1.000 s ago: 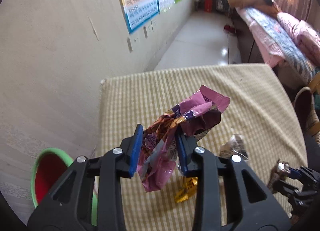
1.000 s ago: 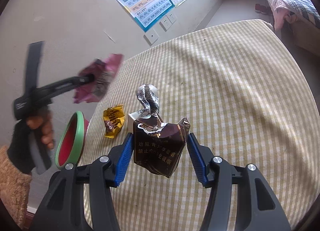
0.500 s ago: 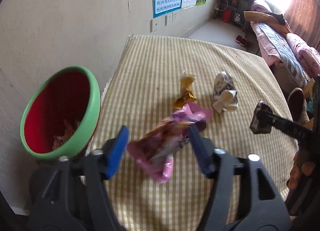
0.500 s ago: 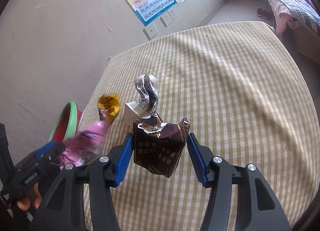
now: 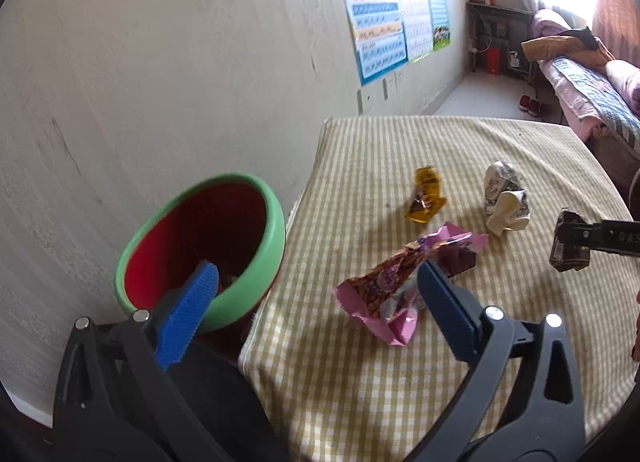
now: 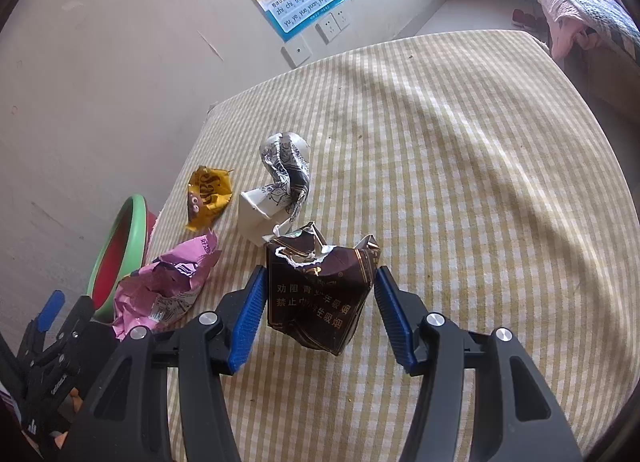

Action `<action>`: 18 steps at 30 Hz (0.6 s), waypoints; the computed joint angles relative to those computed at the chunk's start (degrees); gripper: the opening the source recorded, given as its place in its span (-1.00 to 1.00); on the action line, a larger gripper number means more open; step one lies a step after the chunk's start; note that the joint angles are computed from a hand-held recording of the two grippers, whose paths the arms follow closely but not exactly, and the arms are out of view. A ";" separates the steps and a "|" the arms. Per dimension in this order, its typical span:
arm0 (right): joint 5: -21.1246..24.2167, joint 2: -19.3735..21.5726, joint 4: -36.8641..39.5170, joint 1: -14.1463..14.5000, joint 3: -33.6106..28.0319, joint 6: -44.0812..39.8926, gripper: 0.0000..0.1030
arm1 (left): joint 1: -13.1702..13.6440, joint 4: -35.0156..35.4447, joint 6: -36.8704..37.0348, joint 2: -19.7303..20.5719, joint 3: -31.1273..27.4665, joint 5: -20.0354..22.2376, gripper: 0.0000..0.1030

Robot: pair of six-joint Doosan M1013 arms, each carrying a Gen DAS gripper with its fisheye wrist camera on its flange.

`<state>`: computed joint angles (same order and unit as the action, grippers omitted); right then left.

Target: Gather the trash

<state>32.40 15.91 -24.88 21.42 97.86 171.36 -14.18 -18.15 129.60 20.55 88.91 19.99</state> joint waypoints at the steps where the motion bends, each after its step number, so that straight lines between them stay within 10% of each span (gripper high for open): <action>1: 0.02 0.01 0.07 0.00 0.02 -0.07 0.04 | -0.15 -0.69 1.39 -0.50 0.89 -1.83 0.90; 5: -0.06 0.17 0.61 -0.09 -0.08 -0.49 0.04 | -0.24 -3.43 4.38 -0.67 1.00 -2.80 0.90; 11: -0.35 0.47 1.23 -0.24 -0.34 -1.17 0.05 | 1.87 -15.91 14.20 2.20 -4.96 11.63 0.90; 18: -1.61 0.38 1.59 -0.43 -0.02 -1.40 0.05 | 0.41 -10.41 25.48 6.56 -12.70 26.79 0.82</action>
